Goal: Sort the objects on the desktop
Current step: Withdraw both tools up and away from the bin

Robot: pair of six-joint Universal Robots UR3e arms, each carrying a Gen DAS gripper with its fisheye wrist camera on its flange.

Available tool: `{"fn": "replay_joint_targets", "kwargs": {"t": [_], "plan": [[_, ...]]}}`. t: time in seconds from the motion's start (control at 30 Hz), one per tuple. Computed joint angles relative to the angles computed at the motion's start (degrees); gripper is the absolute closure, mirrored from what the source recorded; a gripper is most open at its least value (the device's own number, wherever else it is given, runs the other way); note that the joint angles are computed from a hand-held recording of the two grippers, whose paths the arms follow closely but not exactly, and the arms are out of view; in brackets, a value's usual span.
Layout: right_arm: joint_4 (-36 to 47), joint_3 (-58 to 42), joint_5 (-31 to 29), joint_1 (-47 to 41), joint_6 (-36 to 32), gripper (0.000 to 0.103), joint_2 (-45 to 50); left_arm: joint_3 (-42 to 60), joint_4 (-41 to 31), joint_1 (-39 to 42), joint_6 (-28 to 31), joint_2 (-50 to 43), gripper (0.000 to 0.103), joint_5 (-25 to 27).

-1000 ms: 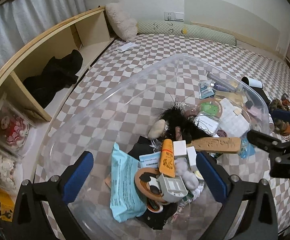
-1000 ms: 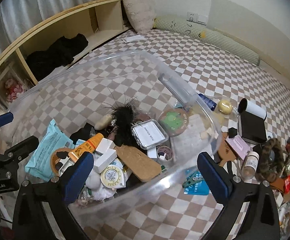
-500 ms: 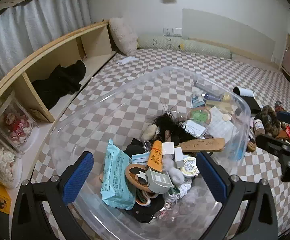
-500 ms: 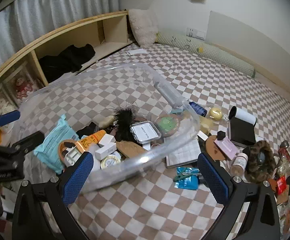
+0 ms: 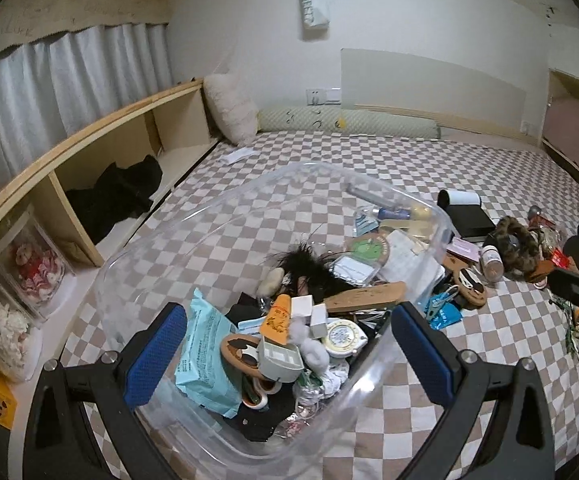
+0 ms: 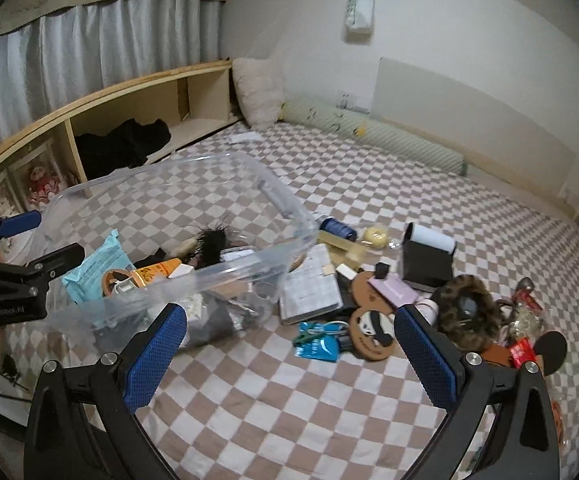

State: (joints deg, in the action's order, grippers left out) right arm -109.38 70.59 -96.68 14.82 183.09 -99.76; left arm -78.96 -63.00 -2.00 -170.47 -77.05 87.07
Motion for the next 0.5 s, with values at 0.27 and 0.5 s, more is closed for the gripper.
{"fn": "replay_joint_targets", "kwargs": {"t": [0.27,0.5], "plan": [[-1.3,8.4,-0.2,-2.4,-0.5,0.0,-9.8,-3.5,3.2,-2.6,-1.8,3.5,0.0,0.4],[-3.3,14.2,0.2,-4.0,-0.3,0.0,-15.7,-6.8,6.1,-4.7,-3.7,6.0,0.0,2.7]]}}
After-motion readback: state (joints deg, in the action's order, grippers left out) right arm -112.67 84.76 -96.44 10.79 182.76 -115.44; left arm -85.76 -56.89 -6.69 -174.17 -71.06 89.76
